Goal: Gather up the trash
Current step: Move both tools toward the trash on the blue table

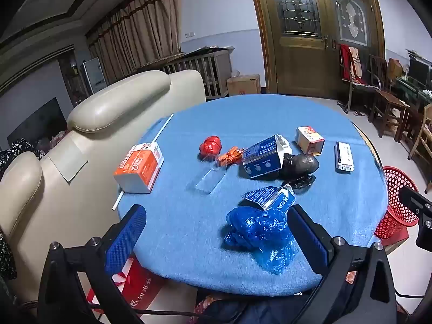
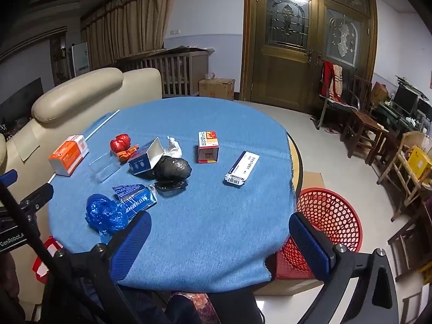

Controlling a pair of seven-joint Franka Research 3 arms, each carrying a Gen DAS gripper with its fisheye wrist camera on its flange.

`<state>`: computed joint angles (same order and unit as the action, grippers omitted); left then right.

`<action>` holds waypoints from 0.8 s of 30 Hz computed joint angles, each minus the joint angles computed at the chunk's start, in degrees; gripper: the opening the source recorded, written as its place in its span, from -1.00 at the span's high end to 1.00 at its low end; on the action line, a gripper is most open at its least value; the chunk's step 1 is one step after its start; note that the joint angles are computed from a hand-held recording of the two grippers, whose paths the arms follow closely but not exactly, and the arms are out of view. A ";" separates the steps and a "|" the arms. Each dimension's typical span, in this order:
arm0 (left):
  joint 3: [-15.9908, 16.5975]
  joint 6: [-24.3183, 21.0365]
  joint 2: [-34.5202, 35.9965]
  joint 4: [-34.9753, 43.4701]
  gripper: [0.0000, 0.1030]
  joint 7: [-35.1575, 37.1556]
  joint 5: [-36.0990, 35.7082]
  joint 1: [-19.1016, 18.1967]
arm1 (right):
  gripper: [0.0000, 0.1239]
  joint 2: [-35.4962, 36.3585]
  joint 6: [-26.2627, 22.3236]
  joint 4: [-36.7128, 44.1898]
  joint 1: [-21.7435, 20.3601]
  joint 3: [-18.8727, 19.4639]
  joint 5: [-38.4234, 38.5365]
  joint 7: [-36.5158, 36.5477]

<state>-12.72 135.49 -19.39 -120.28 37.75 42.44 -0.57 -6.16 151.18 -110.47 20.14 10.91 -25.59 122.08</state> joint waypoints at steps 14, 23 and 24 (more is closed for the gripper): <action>0.15 -0.51 0.41 0.04 -1.00 0.45 -0.38 -0.23 | -0.66 0.84 -0.73 0.52 0.42 -0.41 2.30 -1.15; 0.35 -0.64 0.70 0.03 -1.00 0.76 -0.81 -0.32 | -0.66 1.38 -1.08 0.78 0.79 -0.82 3.47 -1.67; 0.35 -0.64 0.72 0.01 -1.00 0.75 -0.82 -0.33 | -0.66 1.49 -1.04 0.83 0.78 -0.83 3.24 -1.52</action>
